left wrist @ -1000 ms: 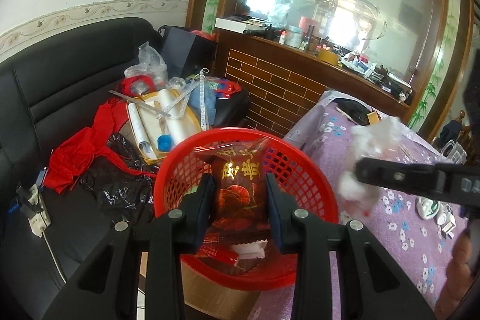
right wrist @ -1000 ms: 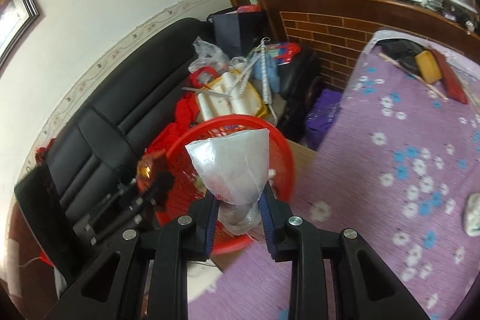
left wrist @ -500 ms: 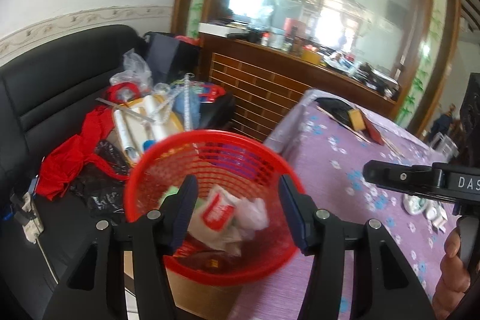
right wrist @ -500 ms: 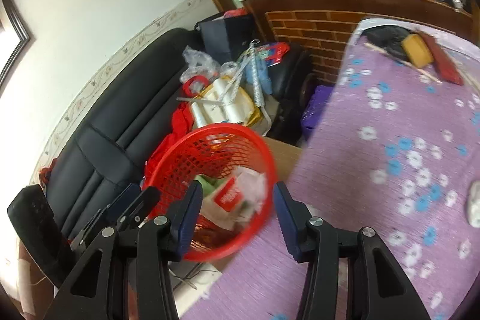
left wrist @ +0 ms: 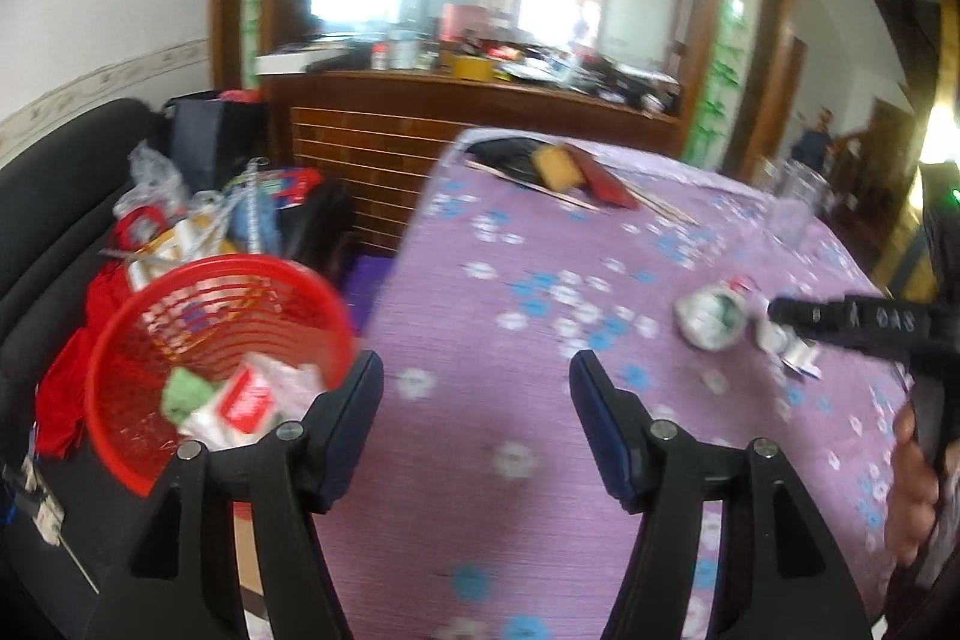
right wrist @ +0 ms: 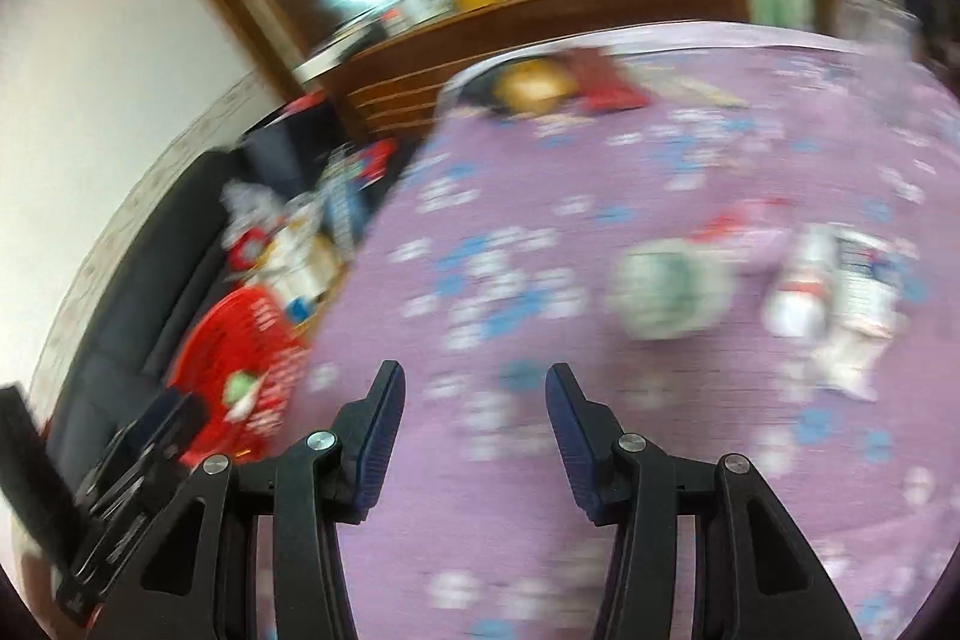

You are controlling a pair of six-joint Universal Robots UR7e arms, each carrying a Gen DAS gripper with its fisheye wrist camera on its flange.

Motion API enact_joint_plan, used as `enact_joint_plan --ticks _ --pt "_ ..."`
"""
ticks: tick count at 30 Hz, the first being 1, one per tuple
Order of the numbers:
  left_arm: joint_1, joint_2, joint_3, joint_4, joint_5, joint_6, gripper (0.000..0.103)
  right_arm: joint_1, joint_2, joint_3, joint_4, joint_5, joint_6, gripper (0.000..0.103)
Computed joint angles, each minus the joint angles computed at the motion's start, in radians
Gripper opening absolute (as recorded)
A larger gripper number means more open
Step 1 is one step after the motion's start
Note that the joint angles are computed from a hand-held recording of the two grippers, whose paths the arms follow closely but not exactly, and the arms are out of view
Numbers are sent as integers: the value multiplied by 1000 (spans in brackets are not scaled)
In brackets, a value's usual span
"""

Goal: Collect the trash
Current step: 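Grasp the white medicine box on the table with the right gripper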

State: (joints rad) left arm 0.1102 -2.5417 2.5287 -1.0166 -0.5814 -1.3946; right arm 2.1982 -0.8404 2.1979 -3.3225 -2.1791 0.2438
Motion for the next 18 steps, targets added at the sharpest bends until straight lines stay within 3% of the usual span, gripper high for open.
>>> enact_joint_plan --ticks 4,7,13,18 --pt "46 114 56 -301 -33 191 65 -53 -84 47 20 -157 50 59" --pt "60 225 79 -469 -49 290 70 -109 -126 64 44 -220 76 59" --pt "112 426 90 -768 -94 451 74 -228 -136 63 16 -179 43 59" --pt "190 589 82 -984 -114 554 74 -255 -93 48 -7 -170 13 59"
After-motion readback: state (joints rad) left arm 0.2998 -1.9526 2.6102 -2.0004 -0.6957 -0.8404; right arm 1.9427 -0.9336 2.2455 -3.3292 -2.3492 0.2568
